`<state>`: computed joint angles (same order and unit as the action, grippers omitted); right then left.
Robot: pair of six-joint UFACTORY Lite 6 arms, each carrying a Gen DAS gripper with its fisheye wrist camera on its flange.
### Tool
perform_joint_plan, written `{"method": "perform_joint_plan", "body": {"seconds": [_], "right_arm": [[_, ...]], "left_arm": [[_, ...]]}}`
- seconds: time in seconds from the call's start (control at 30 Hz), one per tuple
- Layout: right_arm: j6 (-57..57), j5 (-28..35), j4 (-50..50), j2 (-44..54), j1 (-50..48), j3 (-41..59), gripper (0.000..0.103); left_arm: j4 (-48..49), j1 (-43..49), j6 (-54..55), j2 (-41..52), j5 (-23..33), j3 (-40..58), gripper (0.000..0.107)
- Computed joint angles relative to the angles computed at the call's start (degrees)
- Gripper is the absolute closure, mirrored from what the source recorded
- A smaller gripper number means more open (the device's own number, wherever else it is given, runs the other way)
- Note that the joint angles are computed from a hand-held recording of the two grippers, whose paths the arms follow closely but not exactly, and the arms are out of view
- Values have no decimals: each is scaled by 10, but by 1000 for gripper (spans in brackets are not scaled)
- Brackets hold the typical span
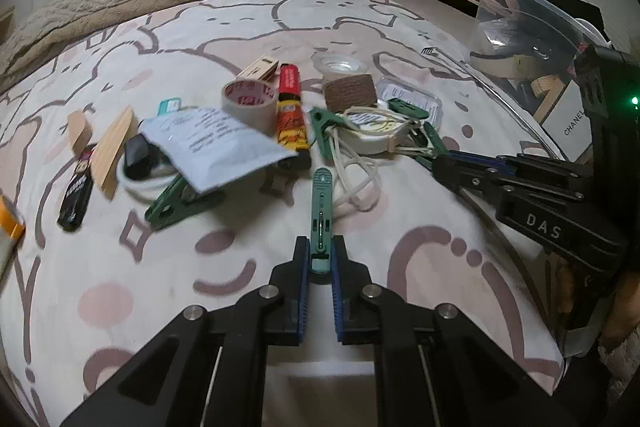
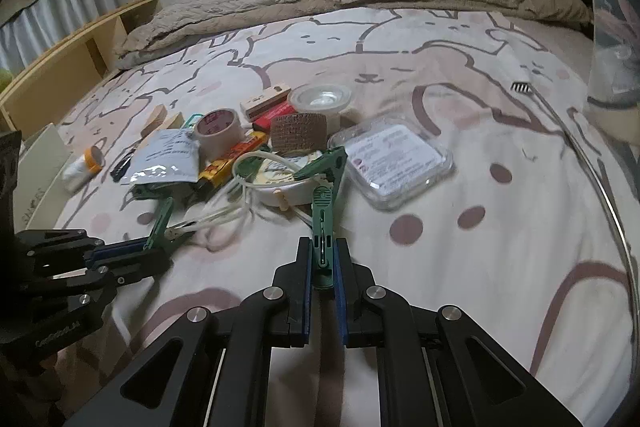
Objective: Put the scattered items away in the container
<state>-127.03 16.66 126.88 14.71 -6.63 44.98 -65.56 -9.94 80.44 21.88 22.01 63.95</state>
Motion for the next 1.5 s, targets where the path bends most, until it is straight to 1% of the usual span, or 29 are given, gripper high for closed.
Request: {"method": "perform_joint_plan", "body": {"seconds": [0.13,0.27,0.33,0.43,0.5,0.57,0.63,0.7,0.83,1.03,1.23,1.4,1.5], "right_arm": [[81,18,-81,-26,-5,-29,92],[112,29,-116,-52,8,-56,92],[140,46,-141,-61,11,-64,92],[196,102,-184,-63,-8,-72,92],[227,160,-207,-71,-35,-79,92],[240,208,-213,-82,-58,-86,92],[257,276,-225,-91,-95,-93,92],[268,329,-231,-105,-127,-102,92],[288,380,-241,-113,-154,-105,92],[302,390,-268,-103,-147,-94,92],[301,378,-298,-79,-95,-79,92],[313,328,-327,-56,-42,-61,92],[319,278,-341,-54,-18,-57,92]], "left_arm": [[-1,9,-1,-24,1,-26,97],[-5,22,-3,-49,7,-52,97],[-9,30,-1,-65,9,-70,97],[-10,43,0,-87,10,-94,97],[-13,56,1,-105,16,-112,97],[-17,69,3,-122,24,-127,97],[-24,80,10,-138,29,-143,97],[-29,88,14,-156,32,-159,97],[-32,100,14,-182,35,-182,97],[-17,114,7,-208,23,-210,97],[5,146,-9,-225,12,-226,97],[30,172,-32,-216,18,-221,97],[40,164,-41,-213,6,-224,96]]}}
